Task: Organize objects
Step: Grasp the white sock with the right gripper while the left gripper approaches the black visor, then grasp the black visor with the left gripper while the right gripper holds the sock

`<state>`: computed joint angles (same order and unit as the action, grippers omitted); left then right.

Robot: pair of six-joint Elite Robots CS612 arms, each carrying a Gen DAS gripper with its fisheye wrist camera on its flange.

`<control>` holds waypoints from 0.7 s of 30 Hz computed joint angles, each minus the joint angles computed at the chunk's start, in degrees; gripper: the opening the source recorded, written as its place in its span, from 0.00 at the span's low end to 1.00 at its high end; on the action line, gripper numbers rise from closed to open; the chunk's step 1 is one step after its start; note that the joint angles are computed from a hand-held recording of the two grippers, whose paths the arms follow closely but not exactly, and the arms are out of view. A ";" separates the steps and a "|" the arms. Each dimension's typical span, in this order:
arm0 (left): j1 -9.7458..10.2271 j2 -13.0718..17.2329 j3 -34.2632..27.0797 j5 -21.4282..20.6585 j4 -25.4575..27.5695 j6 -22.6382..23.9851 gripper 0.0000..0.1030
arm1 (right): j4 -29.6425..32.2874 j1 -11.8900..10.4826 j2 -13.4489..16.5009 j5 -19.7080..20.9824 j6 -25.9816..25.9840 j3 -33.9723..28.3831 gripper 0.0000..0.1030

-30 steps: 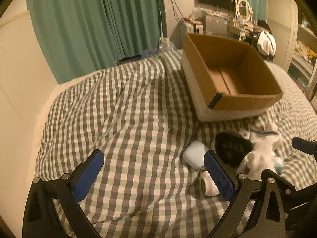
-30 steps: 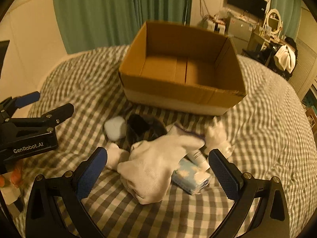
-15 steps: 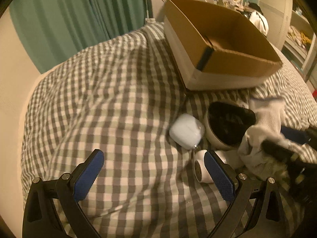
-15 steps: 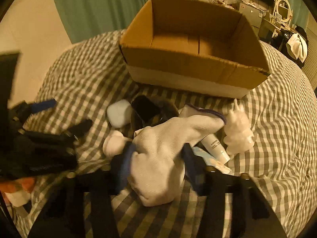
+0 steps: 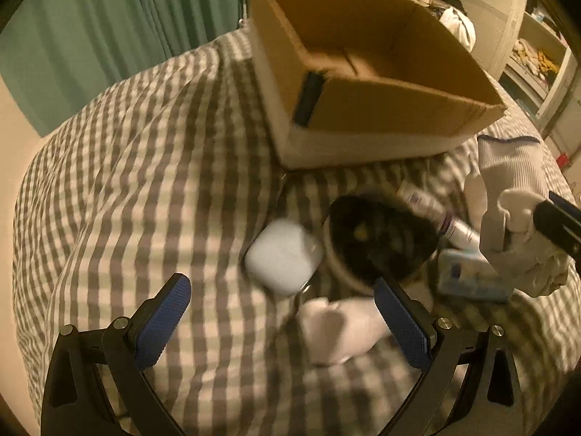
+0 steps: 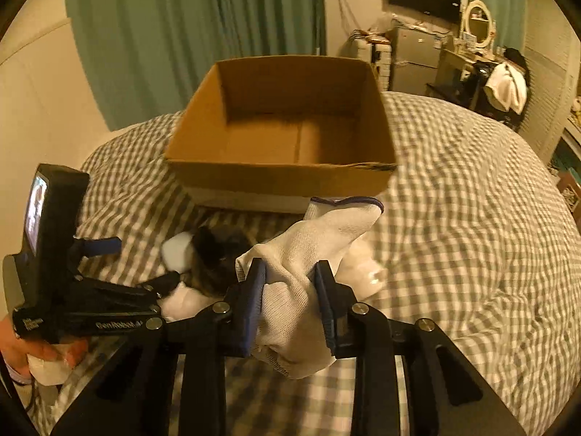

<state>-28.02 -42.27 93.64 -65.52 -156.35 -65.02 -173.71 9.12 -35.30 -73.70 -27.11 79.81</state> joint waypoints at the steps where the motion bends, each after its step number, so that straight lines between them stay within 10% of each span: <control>1: 0.12 0.27 -0.48 -0.22 -0.51 1.23 1.00 | -0.38 0.00 0.16 -0.34 0.29 -0.10 0.27; 14: 1.28 4.44 -7.39 -3.22 -5.81 13.85 1.00 | 2.27 -1.56 1.66 2.09 4.48 -2.80 0.26; 21: 2.86 6.23 -8.26 -10.34 -9.56 13.22 0.77 | 3.02 -1.55 2.05 1.73 4.75 -3.24 0.26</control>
<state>-25.16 -36.04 85.39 -75.86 -165.91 -51.79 -170.70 7.58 -33.25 -71.97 -22.36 76.57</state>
